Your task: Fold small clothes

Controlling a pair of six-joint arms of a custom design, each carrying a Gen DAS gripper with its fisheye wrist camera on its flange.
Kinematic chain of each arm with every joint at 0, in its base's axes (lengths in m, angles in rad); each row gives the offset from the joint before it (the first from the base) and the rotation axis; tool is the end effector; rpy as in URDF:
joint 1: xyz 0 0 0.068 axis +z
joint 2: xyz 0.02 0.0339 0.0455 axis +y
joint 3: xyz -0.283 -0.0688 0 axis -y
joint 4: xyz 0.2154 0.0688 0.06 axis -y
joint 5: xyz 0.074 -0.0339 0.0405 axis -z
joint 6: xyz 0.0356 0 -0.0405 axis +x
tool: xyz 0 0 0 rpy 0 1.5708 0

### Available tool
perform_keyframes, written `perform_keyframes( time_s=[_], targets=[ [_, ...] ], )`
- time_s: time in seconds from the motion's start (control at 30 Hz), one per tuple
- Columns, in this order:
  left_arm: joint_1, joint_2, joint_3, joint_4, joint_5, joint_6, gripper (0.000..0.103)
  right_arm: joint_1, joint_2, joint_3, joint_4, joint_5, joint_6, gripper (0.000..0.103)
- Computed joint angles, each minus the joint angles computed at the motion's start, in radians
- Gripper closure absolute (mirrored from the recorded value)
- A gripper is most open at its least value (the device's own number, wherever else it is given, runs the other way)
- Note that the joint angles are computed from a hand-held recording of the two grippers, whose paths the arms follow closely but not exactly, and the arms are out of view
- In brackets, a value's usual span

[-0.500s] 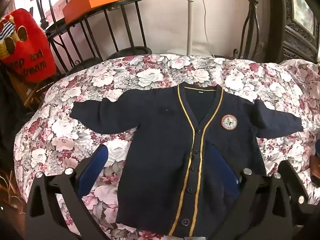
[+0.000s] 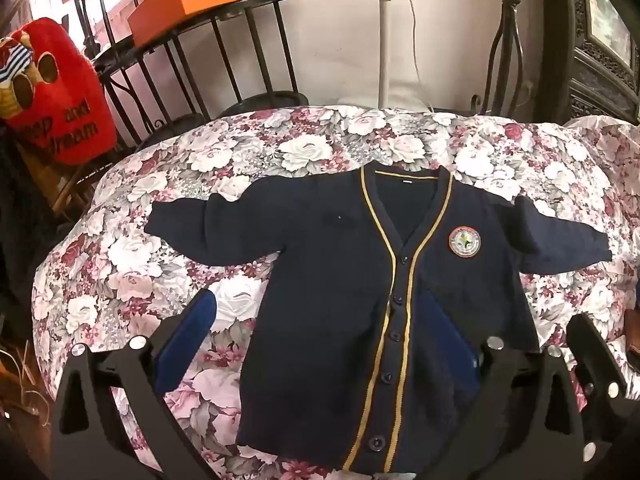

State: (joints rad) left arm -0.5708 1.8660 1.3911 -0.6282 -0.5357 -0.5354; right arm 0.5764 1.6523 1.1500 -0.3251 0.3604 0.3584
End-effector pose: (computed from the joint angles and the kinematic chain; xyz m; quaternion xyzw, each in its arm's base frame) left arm 0.3199 -0.1838 0.2457 -0.0447 0.9390 0.1017 0.3254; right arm 0.2863 0.1712 0.2654 -0.0350 0.9183 0.0119 0.3942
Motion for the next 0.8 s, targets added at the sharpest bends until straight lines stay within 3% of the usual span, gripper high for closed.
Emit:
perform_keyframes(
  time_s=[0.8],
  targets=[
    [-0.001,0.003,0.002,-0.004,-0.002,0.0,0.005,-0.002,0.001,0.003,-0.004,-0.005,0.001,0.003]
  ],
)
